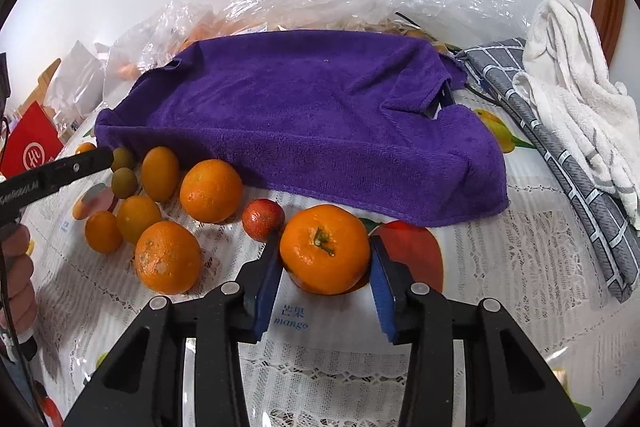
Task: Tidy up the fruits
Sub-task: 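Move the right tool to a large orange while the left tool approaches a small yellow fruit, then close the right gripper on the orange while the left gripper closes on the yellow fruit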
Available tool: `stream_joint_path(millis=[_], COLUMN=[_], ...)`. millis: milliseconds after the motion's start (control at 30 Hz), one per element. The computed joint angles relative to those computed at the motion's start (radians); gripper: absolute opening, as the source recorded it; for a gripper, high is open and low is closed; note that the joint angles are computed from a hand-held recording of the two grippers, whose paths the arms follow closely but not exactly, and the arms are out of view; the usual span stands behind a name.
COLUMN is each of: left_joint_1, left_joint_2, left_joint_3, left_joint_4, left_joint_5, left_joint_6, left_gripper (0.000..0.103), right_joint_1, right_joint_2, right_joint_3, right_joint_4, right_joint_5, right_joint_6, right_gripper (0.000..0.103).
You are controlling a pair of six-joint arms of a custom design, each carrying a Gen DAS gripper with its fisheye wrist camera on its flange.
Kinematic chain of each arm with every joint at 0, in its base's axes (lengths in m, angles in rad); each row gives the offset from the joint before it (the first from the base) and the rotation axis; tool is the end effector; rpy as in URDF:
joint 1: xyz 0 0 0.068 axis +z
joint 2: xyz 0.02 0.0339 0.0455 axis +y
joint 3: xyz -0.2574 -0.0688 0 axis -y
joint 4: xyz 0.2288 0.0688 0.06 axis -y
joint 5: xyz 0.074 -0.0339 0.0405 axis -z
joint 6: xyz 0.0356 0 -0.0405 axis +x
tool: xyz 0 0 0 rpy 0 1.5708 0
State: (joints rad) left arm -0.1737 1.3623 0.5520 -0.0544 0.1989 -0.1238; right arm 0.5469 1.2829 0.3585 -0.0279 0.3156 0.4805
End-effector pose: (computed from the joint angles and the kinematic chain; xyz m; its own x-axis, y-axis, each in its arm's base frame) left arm 0.2338 -0.0482 0.1581 -0.7802 0.0140 -0.6253 0.2009 0.9524 -0.2293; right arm 0.1724 0.0920 0.1259 -0.7746 0.0428 -0.6310 0.0196 0.9989 0.0437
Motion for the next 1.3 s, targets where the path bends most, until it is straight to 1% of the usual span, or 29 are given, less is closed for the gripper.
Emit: stream_joint_path(millis=[100,200,267,333,400,467,500,567,667,733,800,867,900,967,1000,1033,1233,1300], left_joint_1=[-0.004,-0.013,-0.019,-0.032,-0.044,-0.047,-0.054,-0.067,-0.067,-0.064,-0.064,-0.071,-0.072,-0.074,-0.074,-0.07,-0.036,-0.019], left_joint_2=[0.03,0.056,0.075,0.086,0.089,0.09,0.091,0.094,0.105,0.116,0.124,0.128,0.128,0.126,0.126,0.129,0.114,0.096], left_joint_3=[0.004,0.007,0.018,0.019,0.015,0.016,0.015,0.018,0.027,0.038,0.046,0.047,0.046,0.042,0.04,0.04,0.027,0.02], left_joint_4=[0.023,0.03,0.019,0.026,0.036,0.033,0.033,0.029,0.027,0.021,0.02,0.026,0.029,0.036,0.04,0.042,0.049,0.044], left_joint_5=[-0.004,-0.018,-0.018,-0.043,-0.07,-0.061,-0.069,-0.089,-0.08,-0.075,-0.078,-0.087,-0.089,-0.094,-0.092,-0.082,-0.04,-0.011], left_joint_6=[-0.006,-0.016,-0.012,-0.015,-0.018,0.0,0.003,0.005,0.008,0.009,0.004,-0.009,-0.01,-0.011,-0.012,-0.012,-0.026,-0.025], left_gripper=[0.047,0.041,0.04,0.039,0.038,0.038,0.038,0.038,0.038,0.038,0.038,0.038,0.038,0.037,0.029,0.025,0.025,0.025], right_joint_1=[-0.002,-0.007,-0.006,0.003,0.019,0.04,0.037,0.009,-0.04,-0.038,-0.022,-0.006,0.002,0.013,0.017,0.022,-0.027,-0.054], right_joint_2=[0.002,0.008,0.012,0.022,0.034,0.05,0.053,0.03,-0.012,-0.005,0.013,0.021,0.024,0.024,0.024,0.023,-0.028,-0.056], right_joint_3=[-0.002,0.001,0.004,0.01,0.016,0.028,0.032,0.013,-0.019,-0.014,0.0,0.004,0.005,0.002,0.001,0.0,-0.025,-0.036], right_joint_4=[0.001,-0.001,-0.005,-0.01,-0.011,-0.031,-0.038,-0.023,0.006,0.004,-0.006,-0.004,-0.001,0.004,0.008,0.007,0.01,0.011], right_joint_5=[-0.004,-0.009,-0.009,0.002,0.021,0.067,0.074,0.048,-0.004,-0.003,0.014,0.021,0.022,0.023,0.022,0.026,-0.013,-0.032], right_joint_6=[0.001,0.004,0.003,0.006,0.006,0.03,0.039,0.044,0.044,0.041,0.031,0.02,0.015,0.007,0.001,0.004,0.012,0.012], right_gripper=[0.042,0.042,0.044,0.045,0.049,0.062,0.063,0.063,0.063,0.063,0.061,0.052,0.05,0.042,0.042,0.042,0.041,0.041])
